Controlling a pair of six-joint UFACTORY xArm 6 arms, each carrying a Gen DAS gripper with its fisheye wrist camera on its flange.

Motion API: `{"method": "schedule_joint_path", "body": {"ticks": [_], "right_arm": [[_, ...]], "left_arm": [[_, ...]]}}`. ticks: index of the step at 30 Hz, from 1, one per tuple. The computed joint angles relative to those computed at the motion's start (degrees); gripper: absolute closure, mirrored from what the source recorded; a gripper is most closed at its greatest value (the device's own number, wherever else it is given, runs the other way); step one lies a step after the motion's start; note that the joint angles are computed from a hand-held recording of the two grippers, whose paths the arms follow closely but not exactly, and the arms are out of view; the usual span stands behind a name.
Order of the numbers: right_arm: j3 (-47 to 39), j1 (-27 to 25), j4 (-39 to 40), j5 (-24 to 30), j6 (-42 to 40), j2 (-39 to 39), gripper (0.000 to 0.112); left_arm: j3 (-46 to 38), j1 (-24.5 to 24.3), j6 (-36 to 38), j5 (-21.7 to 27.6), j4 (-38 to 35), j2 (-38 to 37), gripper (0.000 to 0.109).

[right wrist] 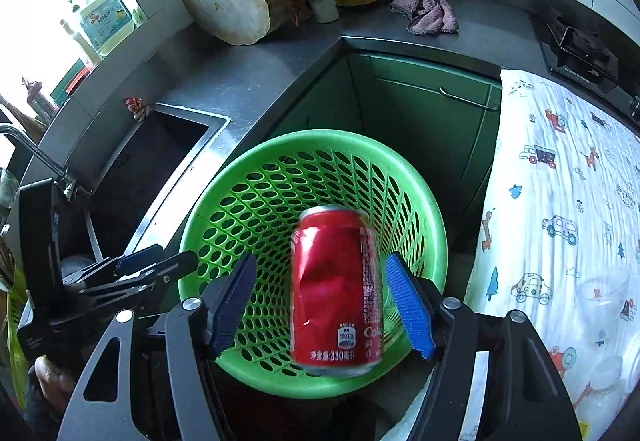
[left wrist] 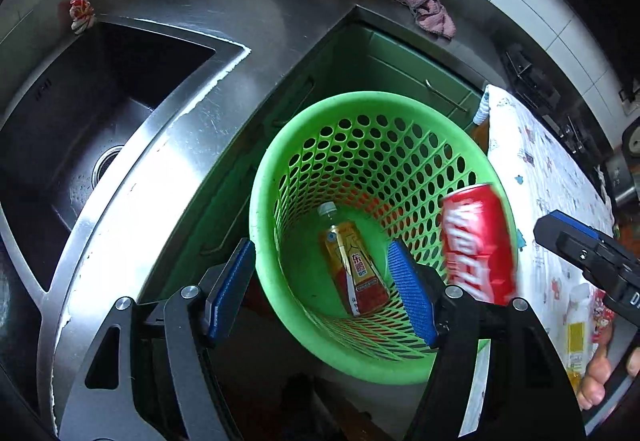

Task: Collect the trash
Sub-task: 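Lower the red can into the green basket and open the right tool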

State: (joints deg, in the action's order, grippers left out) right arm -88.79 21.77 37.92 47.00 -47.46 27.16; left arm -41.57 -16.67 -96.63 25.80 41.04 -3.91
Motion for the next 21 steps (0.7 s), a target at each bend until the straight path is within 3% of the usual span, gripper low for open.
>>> {"method": "schedule_joint_path", "body": {"ticks": [9,17,21], "right_arm": [[7.3,-2.1,4.4,-2.3,-6.3,-6.9,0.035],[20.5,-9.1,7.6,-7.2,-16.6,-18.1,0.032],[23.9,-14.6,8.7,-5.7,-21.2,-21.7,0.032]], "left_arm": [[0.1,-4.3,-4.1,6.0,3.9,-4.8,0.038],[-6.5,-10.9,-5.4,11.0,5.4,-1.2,0.034],[-10.8,-14.6,-6.3,13.1,5.5,2.0,0.034]]}}
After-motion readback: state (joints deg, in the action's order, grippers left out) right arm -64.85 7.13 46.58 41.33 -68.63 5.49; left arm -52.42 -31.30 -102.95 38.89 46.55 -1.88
